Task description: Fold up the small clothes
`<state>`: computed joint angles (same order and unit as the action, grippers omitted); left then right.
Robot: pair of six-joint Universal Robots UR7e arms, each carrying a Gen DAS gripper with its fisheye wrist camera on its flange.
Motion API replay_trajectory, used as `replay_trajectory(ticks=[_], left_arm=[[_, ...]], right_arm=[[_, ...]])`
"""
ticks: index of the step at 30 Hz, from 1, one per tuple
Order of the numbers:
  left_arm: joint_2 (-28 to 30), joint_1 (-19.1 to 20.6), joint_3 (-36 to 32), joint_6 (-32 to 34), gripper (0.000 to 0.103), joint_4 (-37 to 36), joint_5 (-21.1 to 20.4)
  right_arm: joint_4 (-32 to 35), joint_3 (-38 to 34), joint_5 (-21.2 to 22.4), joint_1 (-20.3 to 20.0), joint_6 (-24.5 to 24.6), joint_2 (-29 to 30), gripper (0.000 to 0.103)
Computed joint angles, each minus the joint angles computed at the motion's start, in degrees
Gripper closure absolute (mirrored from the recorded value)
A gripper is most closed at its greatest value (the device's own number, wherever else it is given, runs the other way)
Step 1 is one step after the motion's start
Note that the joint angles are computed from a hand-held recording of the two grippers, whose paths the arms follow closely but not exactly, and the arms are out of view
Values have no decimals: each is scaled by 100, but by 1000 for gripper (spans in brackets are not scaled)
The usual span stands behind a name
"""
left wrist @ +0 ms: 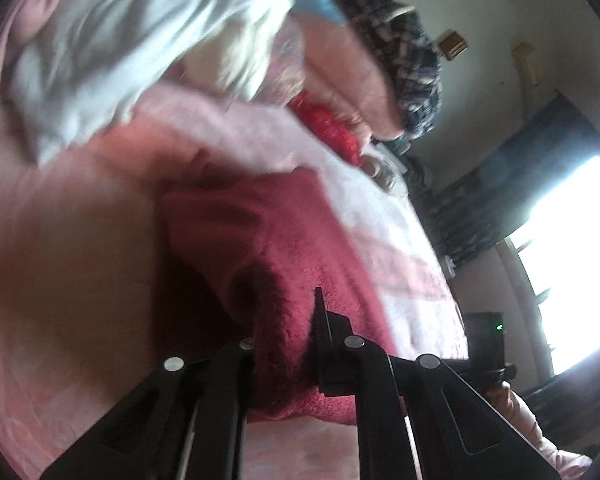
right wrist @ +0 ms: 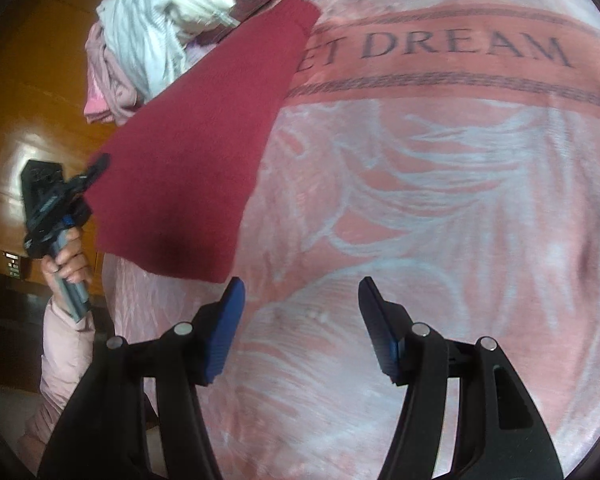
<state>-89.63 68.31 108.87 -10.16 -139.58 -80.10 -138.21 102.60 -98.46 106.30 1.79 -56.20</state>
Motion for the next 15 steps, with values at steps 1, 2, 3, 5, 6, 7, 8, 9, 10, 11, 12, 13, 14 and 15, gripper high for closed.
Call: replay_trajectory(ticks=[1,2,3,5,6,7,8,9,10,11,12,13,14,15], left_arm=[[43,84,35,-1,92,-52,-45],[113,100,74,14,92,-149,-60],[145,136,132,38,92,-234,-144],[286,125,134,-13,92,-327,-233],[338,84,164,-8,92,-370,-238],[392,-28,174,44,92,-283,-95],[456,-127,170,112,91,-234,72],[532,-212,154,158,91,-159,232],[572,-250,137,157,91,-96,315],[603,-281,129,121,90,-61,364],[623,-286,117,76,90,-42,360],[594,-299,126,52,90,-25,353],[566,-299,129,62,90,-15,349],[539,-301,122,86,90,5,352]], right_arm=[[10,-41,-5,39,-21,52,43],[8,-59,-23,79,-64,89,43],[2,-92,-65,135,-105,137,43],[-16,-132,-85,195,-127,187,43],[-7,-164,-96,220,-112,212,43],[-8,-183,-116,234,-100,222,43],[-9,-200,-118,242,-88,225,41],[-22,-201,-86,232,-74,221,40],[-20,-207,12,196,-38,214,39],[-16,-201,80,167,-14,200,39],[1,-192,150,132,-2,178,39],[4,-181,167,125,-17,160,39],[-3,-167,145,132,-54,145,39],[-8,-156,157,128,-87,131,39]])
